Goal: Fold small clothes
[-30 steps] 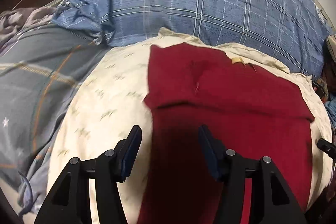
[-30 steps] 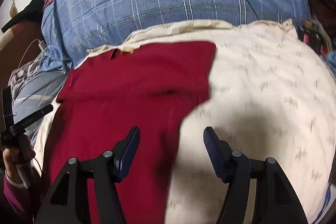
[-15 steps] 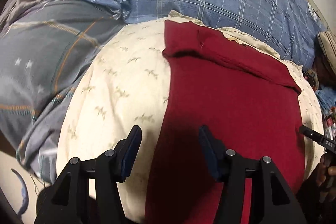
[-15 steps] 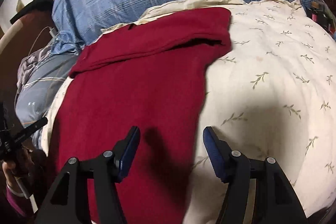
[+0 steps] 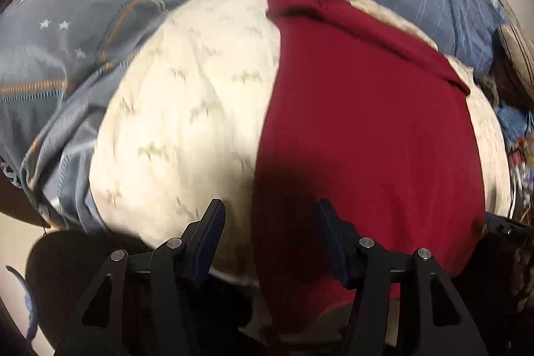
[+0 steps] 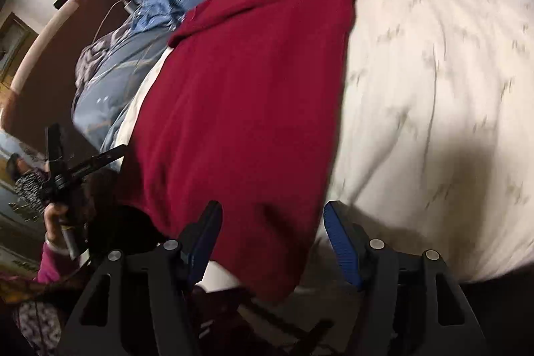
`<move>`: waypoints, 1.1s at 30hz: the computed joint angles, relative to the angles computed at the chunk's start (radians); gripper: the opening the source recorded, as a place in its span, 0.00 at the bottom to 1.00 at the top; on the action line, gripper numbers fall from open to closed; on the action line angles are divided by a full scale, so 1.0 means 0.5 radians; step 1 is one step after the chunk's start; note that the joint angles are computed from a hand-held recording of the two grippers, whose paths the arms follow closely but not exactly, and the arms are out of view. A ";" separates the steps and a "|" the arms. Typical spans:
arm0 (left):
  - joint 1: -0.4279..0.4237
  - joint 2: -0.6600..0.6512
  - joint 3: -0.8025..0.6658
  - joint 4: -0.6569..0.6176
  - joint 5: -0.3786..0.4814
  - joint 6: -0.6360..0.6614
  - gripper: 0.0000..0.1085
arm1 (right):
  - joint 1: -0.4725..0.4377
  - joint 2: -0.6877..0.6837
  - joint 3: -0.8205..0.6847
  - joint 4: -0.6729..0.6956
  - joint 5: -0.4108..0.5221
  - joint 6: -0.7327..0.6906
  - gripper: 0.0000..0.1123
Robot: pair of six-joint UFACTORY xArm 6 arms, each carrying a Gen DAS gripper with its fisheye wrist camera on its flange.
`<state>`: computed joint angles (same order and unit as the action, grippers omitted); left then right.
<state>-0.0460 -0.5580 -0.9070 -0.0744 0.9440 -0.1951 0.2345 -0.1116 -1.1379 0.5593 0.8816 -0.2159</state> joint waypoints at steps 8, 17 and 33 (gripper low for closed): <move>-0.091 0.006 0.011 0.102 0.108 0.004 0.52 | 0.023 -0.006 0.095 0.075 0.186 -0.007 0.59; 0.023 0.065 -0.014 -0.127 0.156 0.112 0.52 | 0.109 0.021 0.081 0.149 0.258 -0.149 0.57; -0.020 0.176 -0.043 -0.116 0.133 0.166 0.50 | 0.123 0.051 0.093 0.150 0.192 -0.080 0.22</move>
